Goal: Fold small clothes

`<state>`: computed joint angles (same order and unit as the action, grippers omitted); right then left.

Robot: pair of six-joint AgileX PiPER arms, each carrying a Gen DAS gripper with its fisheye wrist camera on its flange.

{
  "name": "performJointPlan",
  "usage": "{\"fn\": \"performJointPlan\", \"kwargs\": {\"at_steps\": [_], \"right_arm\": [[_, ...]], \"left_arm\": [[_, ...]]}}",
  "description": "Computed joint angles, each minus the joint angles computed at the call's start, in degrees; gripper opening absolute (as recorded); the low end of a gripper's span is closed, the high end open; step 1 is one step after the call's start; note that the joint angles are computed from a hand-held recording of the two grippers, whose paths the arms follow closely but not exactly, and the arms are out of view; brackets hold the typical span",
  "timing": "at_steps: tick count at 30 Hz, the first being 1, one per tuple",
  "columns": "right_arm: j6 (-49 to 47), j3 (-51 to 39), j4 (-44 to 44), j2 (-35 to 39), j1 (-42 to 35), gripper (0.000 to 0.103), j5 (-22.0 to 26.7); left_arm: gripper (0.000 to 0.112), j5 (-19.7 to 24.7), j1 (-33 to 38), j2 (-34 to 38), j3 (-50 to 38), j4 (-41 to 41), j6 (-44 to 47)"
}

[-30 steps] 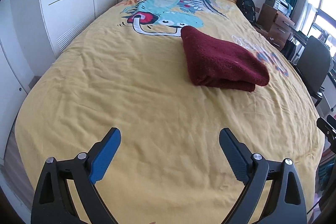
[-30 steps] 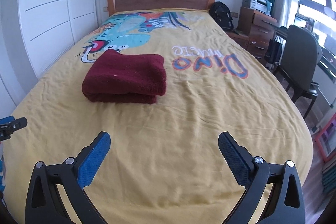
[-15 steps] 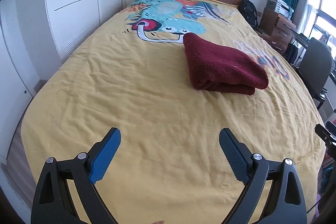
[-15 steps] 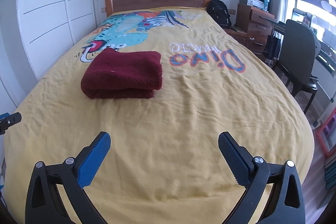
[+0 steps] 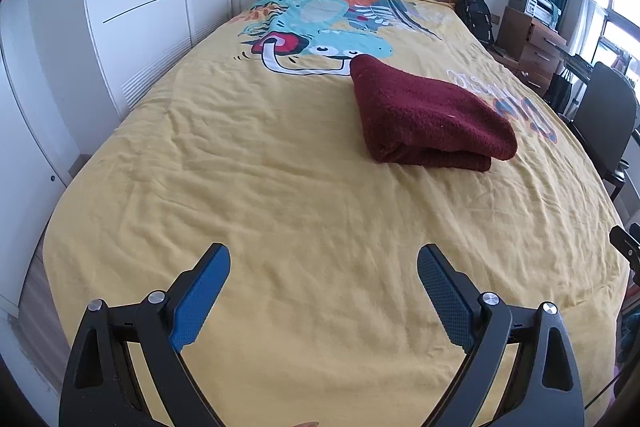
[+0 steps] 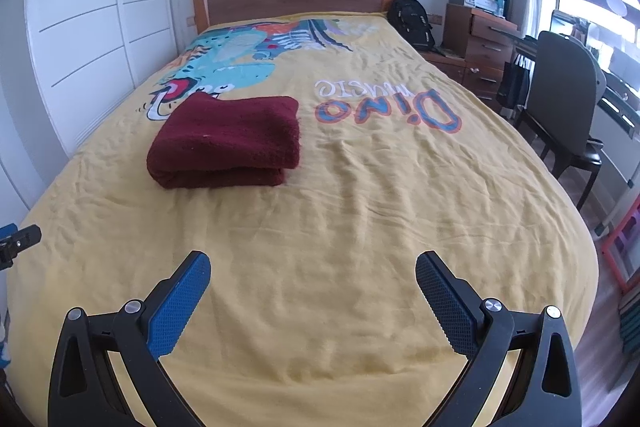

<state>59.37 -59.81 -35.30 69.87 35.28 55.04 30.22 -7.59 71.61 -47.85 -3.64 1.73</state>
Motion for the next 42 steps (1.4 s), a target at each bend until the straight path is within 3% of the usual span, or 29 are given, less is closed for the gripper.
{"fn": "performJointPlan", "kwargs": {"at_steps": [42], "right_arm": [[0.17,1.49,0.65,0.24,-0.51,0.102,-0.30]], "left_arm": [[0.092,-1.51,-0.49,0.43,1.76,0.42,-1.54]]}}
